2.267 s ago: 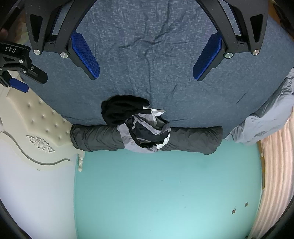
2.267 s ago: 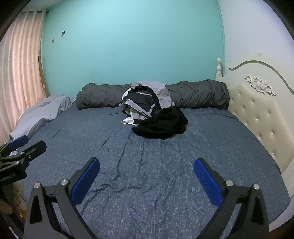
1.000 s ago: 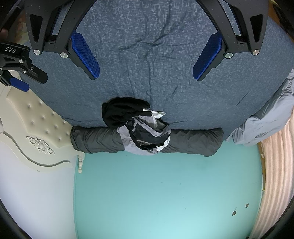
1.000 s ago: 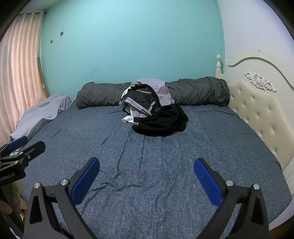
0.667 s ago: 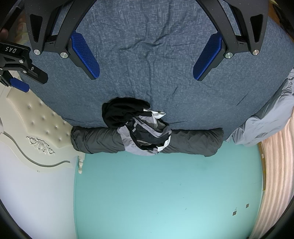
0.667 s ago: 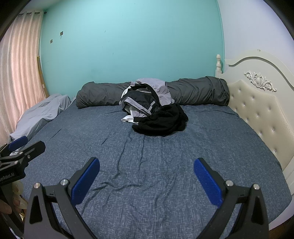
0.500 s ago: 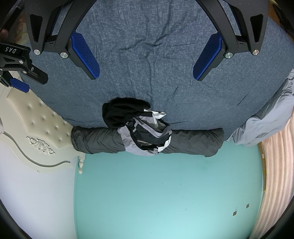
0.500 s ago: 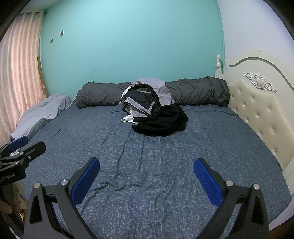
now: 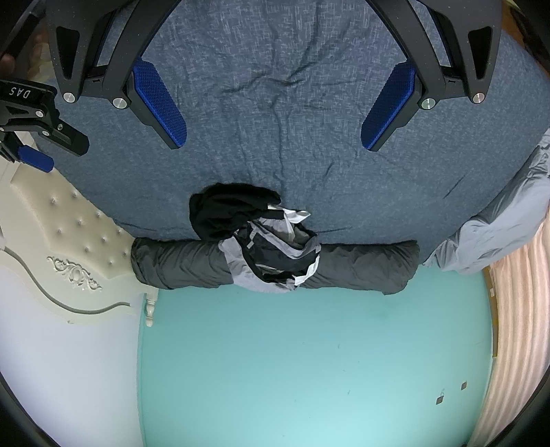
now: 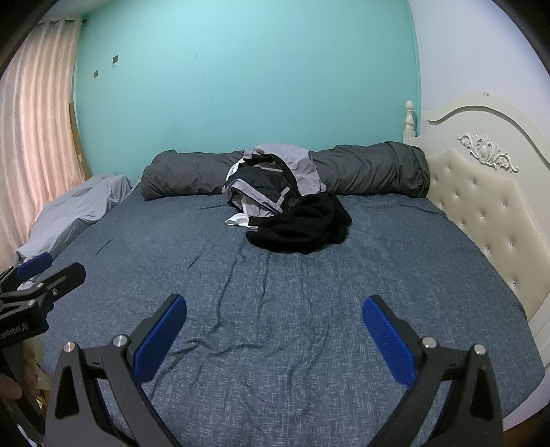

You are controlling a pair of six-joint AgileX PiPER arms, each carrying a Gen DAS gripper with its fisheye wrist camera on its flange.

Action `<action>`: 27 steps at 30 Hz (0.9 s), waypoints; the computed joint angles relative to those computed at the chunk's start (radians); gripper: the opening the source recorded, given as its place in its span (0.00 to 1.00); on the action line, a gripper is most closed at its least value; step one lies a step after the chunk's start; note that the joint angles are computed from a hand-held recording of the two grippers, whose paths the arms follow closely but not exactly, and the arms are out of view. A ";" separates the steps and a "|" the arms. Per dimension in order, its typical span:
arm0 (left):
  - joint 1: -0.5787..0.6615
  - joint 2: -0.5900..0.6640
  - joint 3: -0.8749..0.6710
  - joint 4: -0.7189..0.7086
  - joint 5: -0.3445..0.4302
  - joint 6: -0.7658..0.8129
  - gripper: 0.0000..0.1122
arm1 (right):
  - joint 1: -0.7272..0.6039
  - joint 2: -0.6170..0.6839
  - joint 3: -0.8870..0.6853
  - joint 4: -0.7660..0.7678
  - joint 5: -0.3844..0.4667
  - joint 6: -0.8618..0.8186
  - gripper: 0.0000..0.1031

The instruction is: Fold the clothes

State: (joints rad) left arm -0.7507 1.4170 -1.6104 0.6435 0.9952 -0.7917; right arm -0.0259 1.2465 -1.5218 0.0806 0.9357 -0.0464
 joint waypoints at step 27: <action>0.430 0.511 -0.076 -0.380 -0.483 0.216 0.92 | -0.100 0.791 -0.505 0.064 -0.036 -0.096 1.00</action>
